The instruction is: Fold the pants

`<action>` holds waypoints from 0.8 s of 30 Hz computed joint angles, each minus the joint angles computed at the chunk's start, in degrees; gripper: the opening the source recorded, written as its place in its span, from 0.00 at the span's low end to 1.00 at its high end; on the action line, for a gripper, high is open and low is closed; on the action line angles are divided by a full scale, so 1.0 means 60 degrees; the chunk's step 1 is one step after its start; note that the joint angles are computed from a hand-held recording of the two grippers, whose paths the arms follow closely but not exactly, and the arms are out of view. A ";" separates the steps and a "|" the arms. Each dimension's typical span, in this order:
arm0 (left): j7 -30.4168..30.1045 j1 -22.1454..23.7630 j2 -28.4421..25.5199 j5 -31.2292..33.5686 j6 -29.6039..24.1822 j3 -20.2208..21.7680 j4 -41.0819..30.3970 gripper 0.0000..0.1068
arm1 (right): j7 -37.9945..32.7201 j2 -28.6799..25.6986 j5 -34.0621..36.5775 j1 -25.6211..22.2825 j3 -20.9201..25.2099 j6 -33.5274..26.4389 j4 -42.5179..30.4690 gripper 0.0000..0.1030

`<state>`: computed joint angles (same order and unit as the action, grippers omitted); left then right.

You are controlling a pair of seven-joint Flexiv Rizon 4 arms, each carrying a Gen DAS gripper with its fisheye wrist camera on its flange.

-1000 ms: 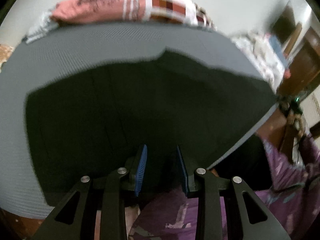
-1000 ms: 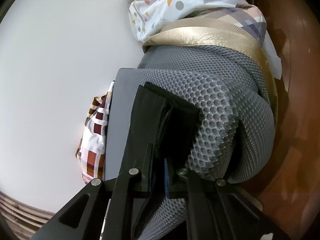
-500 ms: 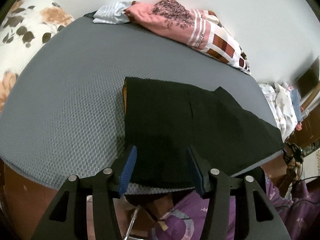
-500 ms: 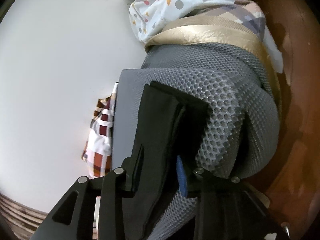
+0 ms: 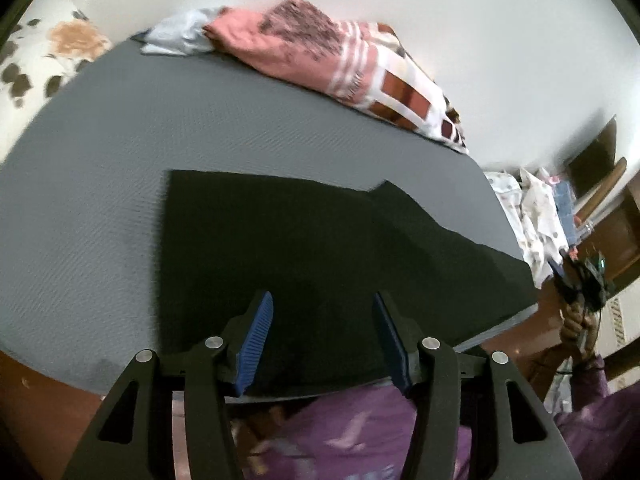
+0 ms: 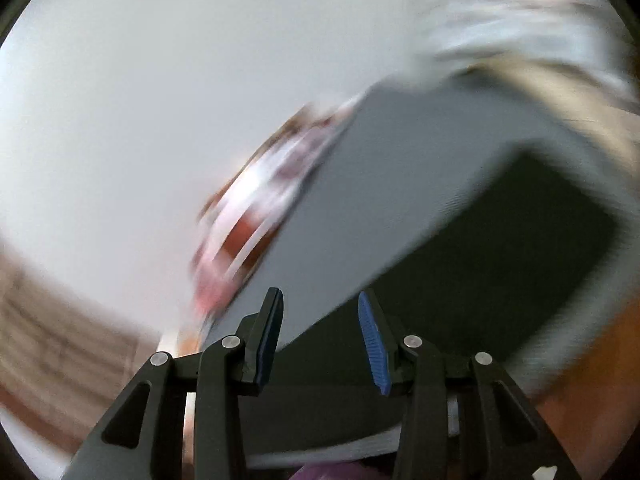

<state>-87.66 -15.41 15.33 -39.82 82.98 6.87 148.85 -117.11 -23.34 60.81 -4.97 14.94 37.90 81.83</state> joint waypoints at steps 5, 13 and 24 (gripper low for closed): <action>0.0883 -0.0426 -0.1097 -0.1141 -0.0615 -0.0316 -0.0800 0.51 | -0.0799 -0.1140 -0.2533 0.1929 0.0315 -0.1073 -0.1472 0.37; 0.0617 0.0403 -0.1491 -0.0854 -0.1950 -0.0781 -0.0979 0.51 | -0.0581 -0.3306 -0.4893 0.3488 0.0586 -0.2632 -0.3864 0.37; 0.1255 0.0410 -0.1647 -0.0975 -0.1813 -0.1085 -0.1083 0.75 | -0.0050 -0.4778 -0.5245 0.3803 0.0858 -0.4322 -0.5690 0.41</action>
